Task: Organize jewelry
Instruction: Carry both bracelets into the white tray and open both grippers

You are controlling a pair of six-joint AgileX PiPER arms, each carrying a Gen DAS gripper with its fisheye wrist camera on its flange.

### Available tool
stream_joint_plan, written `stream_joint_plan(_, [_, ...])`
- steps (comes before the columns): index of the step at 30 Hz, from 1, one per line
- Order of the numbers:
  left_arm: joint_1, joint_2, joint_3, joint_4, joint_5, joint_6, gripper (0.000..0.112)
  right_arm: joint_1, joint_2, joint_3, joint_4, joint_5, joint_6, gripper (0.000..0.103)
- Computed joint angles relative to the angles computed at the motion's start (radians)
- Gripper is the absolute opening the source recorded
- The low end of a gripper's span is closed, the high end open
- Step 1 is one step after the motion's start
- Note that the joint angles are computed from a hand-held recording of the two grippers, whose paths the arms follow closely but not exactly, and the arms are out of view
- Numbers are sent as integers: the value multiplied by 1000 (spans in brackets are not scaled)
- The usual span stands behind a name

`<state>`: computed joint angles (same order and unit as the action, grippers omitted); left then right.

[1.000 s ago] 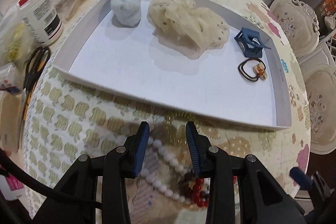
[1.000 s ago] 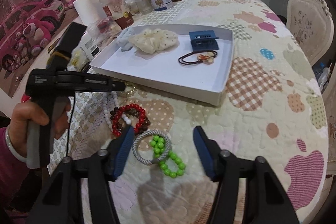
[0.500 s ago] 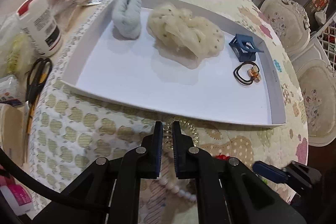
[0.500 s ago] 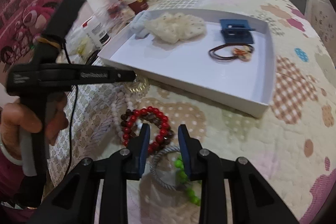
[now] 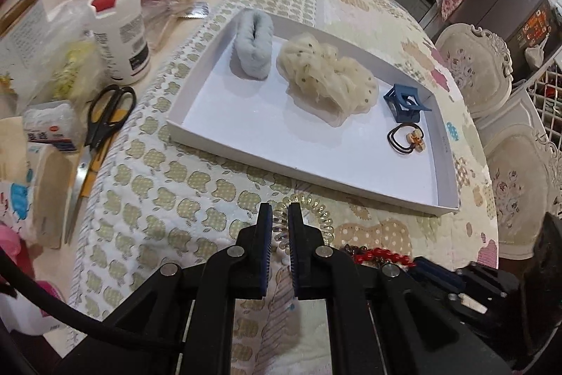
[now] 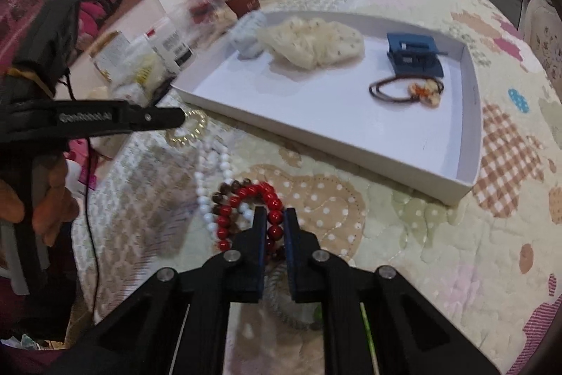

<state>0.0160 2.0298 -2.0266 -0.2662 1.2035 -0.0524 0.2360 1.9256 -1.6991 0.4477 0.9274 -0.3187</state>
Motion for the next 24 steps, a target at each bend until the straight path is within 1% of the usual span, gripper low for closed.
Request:
stream_joint_plan(6, [-6, -51, 36, 12, -19, -7, 1, -14, -80, 6, 44, 15, -29, 9])
stream_joint_plan(11, [-11, -74, 10, 30, -10, -21, 1, -31, -125, -34, 39, 36, -25, 9])
stream_joint_plan(18, [-22, -95, -66, 89, 2, -50, 1, -66, -135, -138, 27, 80, -14, 9])
stream_joint_plan(24, [-33, -114, -76, 134, -3, -68, 1, -71, -120, -205, 11, 110, -13, 9])
